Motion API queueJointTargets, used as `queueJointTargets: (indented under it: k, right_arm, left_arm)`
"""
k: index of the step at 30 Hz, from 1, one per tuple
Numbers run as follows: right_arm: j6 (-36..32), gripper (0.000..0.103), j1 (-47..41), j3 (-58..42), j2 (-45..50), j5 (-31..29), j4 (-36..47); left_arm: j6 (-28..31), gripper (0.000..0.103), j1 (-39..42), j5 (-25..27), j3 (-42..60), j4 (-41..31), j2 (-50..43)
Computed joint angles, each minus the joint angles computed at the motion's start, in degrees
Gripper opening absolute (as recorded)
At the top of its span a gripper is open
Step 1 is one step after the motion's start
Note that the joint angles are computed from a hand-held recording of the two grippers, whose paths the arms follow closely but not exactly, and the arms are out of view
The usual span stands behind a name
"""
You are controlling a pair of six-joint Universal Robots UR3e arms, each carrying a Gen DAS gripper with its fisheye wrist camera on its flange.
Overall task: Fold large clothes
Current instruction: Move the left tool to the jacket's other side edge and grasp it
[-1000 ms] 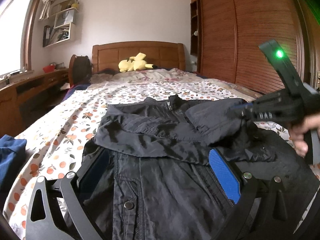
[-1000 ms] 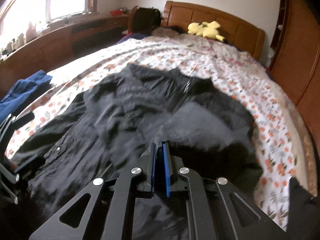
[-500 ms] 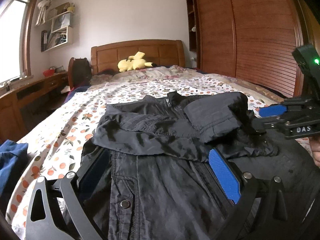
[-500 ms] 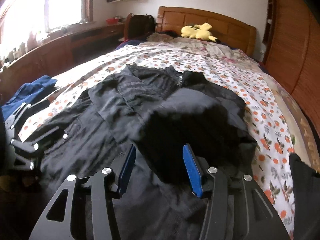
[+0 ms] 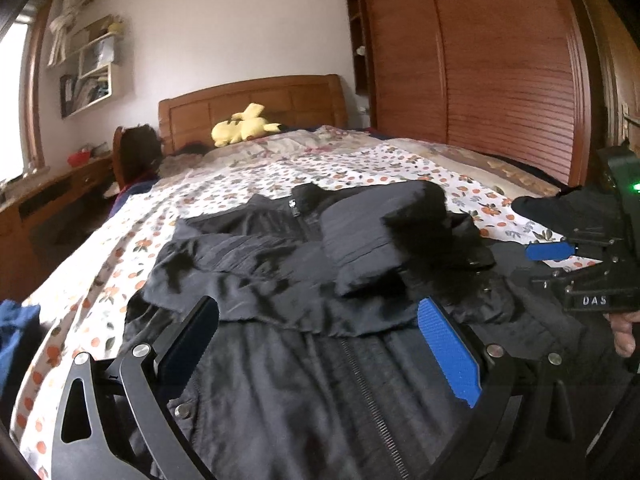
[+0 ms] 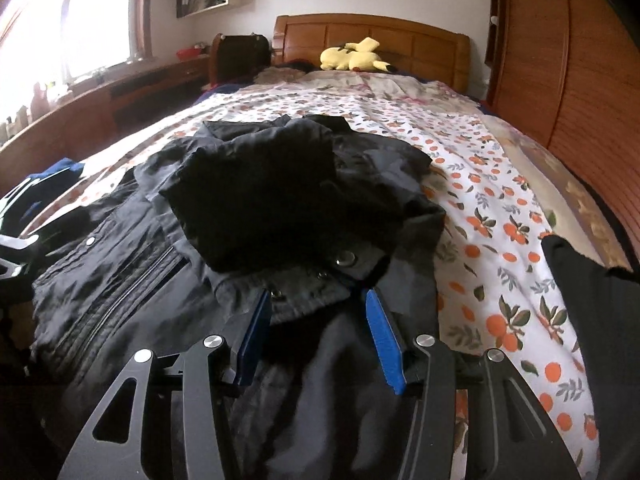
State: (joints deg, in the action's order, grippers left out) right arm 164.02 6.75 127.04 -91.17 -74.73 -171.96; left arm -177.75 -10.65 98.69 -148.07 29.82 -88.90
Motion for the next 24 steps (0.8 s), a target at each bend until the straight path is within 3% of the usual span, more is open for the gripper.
queueJointTargets:
  k: [7, 9, 14, 17, 24]
  right_arm:
    - [-4.14, 0.056, -7.16, 5.40, -5.27, 7.22, 0.89]
    - [-4.84, 0.064, -9.63, 6.29, -7.09, 9.66, 2.53]
    - [-7.42, 0.066, -14.62, 8.16, -12.46, 14.33, 7.07]
    - [-8.95, 0.076, -17.68, 9.74, -16.70, 17.10, 9.38]
    - [-12.00, 0.078, -23.63, 11.83, -23.22, 22.20, 14.31]
  left_arm:
    - [-1.65, 0.100, -7.76, 5.97, 15.52, -12.13, -6.42]
    - [-1.65, 0.100, -9.16, 7.11, 21.57, -17.27, -8.35]
    - [-1.40, 0.100, -11.82, 9.46, 38.96, -30.59, -15.12]
    - [-1.34, 0.100, -12.60, 10.46, 48.00, -37.27, -19.54]
    - [-0.20, 0.100, -12.97, 12.00, 67.92, -54.01, -29.76]
